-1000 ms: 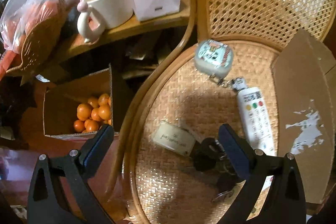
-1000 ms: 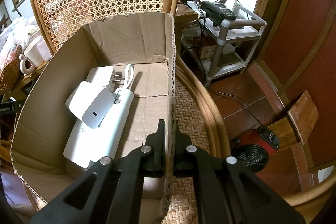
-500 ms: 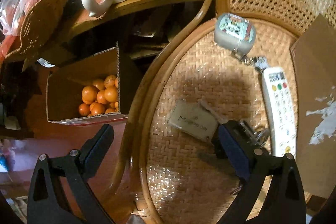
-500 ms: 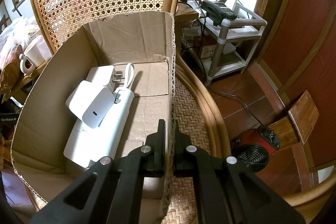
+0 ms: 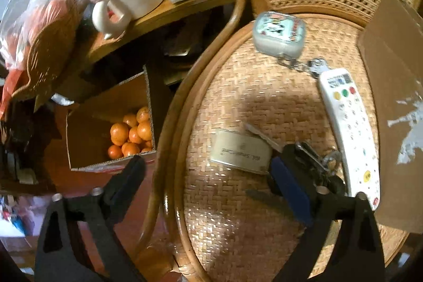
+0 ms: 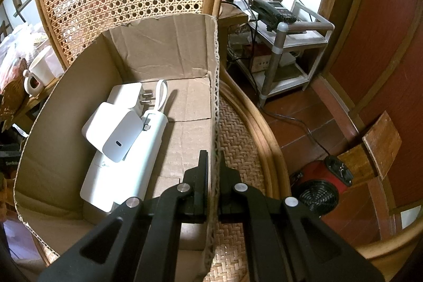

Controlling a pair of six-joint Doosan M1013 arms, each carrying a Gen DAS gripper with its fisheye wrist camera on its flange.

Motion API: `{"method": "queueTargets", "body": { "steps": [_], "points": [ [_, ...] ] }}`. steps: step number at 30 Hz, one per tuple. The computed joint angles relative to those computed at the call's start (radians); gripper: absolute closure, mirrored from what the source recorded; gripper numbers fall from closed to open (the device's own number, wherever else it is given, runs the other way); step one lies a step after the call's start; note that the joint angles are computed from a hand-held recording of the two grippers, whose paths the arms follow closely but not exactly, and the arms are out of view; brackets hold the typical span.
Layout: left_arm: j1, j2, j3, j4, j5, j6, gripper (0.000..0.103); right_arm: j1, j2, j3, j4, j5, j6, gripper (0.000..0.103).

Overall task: Organize rigid objects
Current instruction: 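Return the left gripper to the seat above the beige card tag, then pinch the thin beige card tag with the left gripper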

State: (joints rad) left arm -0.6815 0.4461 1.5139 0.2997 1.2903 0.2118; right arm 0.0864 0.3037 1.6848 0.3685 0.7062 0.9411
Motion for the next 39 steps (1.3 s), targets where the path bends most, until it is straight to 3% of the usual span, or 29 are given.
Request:
{"method": "queueTargets", "body": {
  "steps": [2, 6, 8, 11, 18, 31, 39],
  "points": [
    [-0.004, -0.002, -0.002, 0.001, -0.019, 0.008, 0.028, 0.0, 0.0, 0.0, -0.001, -0.001, -0.001, 0.097],
    [-0.011, -0.01, 0.006, 0.006, -0.093, 0.034, 0.069, -0.001, 0.0, 0.0, -0.008, -0.004, 0.01, 0.097],
    [-0.018, -0.004, -0.003, 0.02, -0.091, 0.048, 0.075, -0.001, -0.001, 0.0, -0.009, -0.007, 0.009, 0.097],
    [-0.026, 0.004, -0.011, 0.029, -0.109, 0.069, 0.095, -0.002, -0.003, 0.005, 0.008, -0.018, -0.009, 0.097],
    [-0.016, -0.026, 0.025, -0.001, -0.202, 0.041, 0.1, -0.002, -0.004, 0.006, 0.006, -0.018, -0.008, 0.097],
    [-0.049, -0.053, 0.02, 0.144, -0.194, -0.065, 0.102, 0.0, -0.004, 0.005, 0.002, -0.017, -0.005, 0.097],
    [-0.03, -0.032, 0.005, 0.063, -0.128, -0.012, 0.096, 0.0, -0.004, 0.005, 0.002, -0.018, -0.005, 0.097]
  ]
}}
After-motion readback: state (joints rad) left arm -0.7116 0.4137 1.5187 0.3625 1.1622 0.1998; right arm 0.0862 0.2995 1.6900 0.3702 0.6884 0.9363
